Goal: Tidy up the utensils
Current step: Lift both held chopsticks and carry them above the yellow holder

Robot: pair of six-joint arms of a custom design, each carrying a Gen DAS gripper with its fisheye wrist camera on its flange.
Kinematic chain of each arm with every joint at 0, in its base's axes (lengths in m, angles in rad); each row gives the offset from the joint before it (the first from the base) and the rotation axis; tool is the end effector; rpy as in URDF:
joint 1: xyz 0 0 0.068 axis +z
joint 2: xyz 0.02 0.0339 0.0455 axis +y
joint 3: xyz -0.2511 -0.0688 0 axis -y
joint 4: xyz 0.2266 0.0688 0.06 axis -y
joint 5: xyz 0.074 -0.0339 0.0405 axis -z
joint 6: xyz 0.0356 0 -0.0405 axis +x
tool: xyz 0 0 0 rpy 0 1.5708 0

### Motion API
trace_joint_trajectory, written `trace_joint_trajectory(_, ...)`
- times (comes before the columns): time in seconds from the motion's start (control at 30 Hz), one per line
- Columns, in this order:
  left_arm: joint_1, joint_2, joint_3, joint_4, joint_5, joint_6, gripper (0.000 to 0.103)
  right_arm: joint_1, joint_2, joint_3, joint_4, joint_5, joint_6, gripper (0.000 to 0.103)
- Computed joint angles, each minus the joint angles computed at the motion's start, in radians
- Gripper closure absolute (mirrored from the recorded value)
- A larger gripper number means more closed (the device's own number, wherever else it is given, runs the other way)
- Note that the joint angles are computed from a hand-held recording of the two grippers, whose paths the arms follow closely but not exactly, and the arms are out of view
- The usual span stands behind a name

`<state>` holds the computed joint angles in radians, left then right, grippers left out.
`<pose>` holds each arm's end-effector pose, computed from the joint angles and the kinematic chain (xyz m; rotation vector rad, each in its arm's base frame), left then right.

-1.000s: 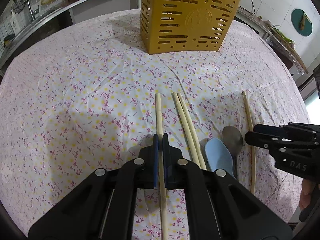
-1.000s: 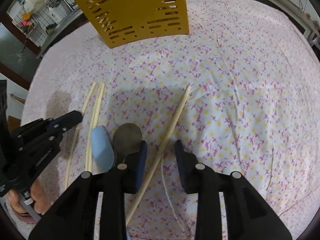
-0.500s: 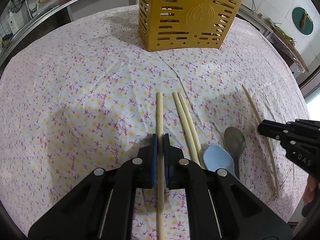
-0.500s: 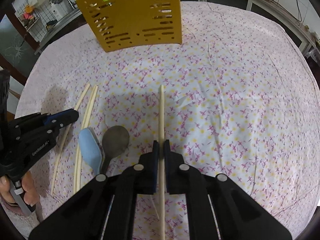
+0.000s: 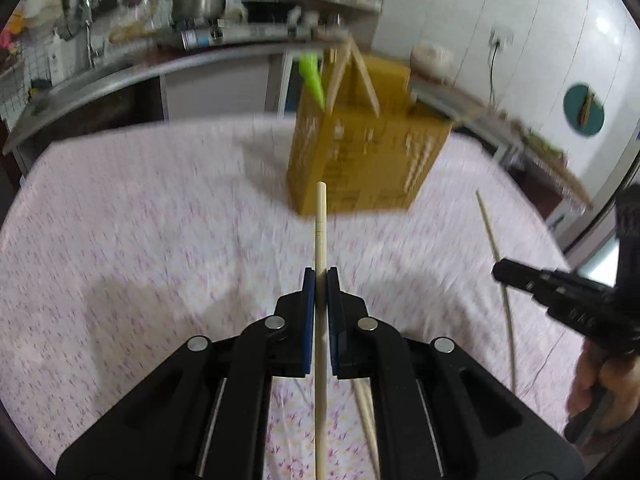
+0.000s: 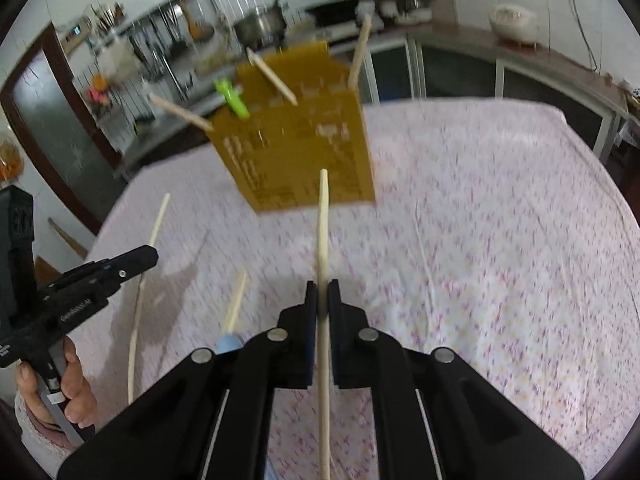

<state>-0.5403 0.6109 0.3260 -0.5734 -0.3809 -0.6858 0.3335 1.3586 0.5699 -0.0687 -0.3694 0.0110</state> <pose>0.1085 -0.0497 0.1704 -0.3386 2.3291 -0.1325 0.2221 0.0906 0.1594 -0.5582 2.3758 0.6036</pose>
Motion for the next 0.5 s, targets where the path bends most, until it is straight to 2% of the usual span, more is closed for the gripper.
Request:
trace_joint_trajectory(0.1, -0.045, -0.058, 0.050, -0.050, -0.076, -0.014, 0.098, -0.011, -0.035, -0.024, 0.068, 0.002, 0.016, 0.097)
trace_joint_trajectory(0.2, -0.052, -0.081, 0.076, -0.051, -0.115, -0.007, 0.098, -0.037, -0.068, -0.044, 0.146, -0.023, 0.043, 0.097)
trace_joint_trajectory(0.33, -0.067, -0.086, 0.086, 0.007, -0.162, 0.018, 0.098, -0.040, -0.072, -0.051, 0.240, -0.032, 0.080, 0.097)
trace_joint_trajectory(0.47, -0.114, -0.030, 0.114, 0.080, -0.245, 0.059, 0.098, -0.034, -0.047, -0.023, 0.295, -0.030, 0.101, 0.097)
trace_joint_trajectory(0.5, -0.074, -0.028, 0.122, 0.114, -0.217, 0.105, 0.098, -0.032, -0.042, -0.018, 0.315, -0.033, 0.107, 0.097)
